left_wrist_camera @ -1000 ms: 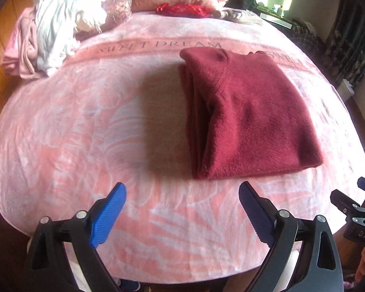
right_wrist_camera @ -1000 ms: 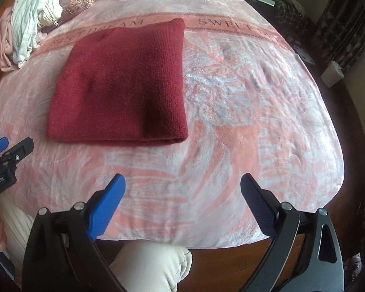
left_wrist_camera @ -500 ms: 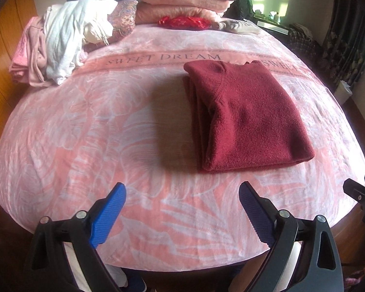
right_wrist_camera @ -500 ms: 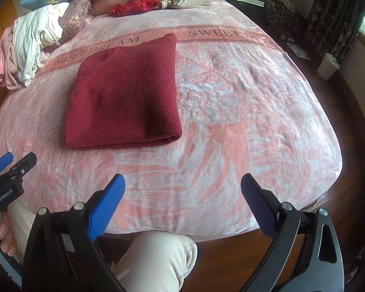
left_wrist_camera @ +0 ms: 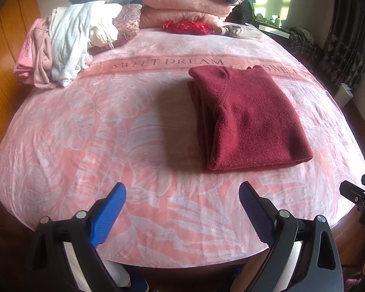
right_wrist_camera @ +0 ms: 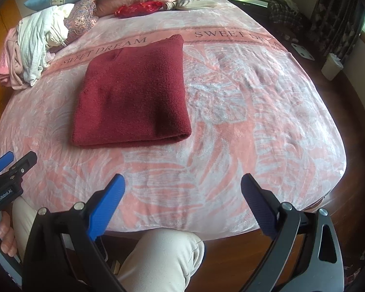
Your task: Fold small clothes
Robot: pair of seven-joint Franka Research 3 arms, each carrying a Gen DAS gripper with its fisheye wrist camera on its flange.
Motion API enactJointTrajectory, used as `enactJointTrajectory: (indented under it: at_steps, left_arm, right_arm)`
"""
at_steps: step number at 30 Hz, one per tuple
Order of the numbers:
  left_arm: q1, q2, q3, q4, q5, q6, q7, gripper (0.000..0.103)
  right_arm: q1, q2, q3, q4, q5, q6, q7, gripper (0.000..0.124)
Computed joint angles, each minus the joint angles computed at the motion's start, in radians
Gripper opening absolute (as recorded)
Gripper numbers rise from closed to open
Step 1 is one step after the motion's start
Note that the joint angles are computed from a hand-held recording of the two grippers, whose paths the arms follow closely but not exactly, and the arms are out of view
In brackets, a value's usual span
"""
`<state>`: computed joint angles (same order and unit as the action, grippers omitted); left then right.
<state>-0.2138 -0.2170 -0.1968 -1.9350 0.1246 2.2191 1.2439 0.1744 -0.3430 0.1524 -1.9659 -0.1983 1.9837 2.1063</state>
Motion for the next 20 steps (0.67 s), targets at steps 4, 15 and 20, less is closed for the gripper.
enactJointTrajectory:
  at_steps: [4,15,20]
  left_arm:
    - [0.001,-0.002,-0.003,-0.002,0.009,0.002,-0.007,0.094]
    - [-0.002,0.007,-0.004,0.008,0.009,0.000,0.010,0.094]
    - [-0.002,0.011,-0.003,0.011,0.011,0.004,0.018,0.094]
  right_arm:
    - [0.002,0.003,0.002,0.003,-0.001,-0.002,0.004,0.096]
    - [0.008,0.017,-0.003,0.010,0.004,0.003,-0.004,0.096]
    - [0.009,0.018,-0.004,0.009,0.005,0.004,-0.004,0.096]
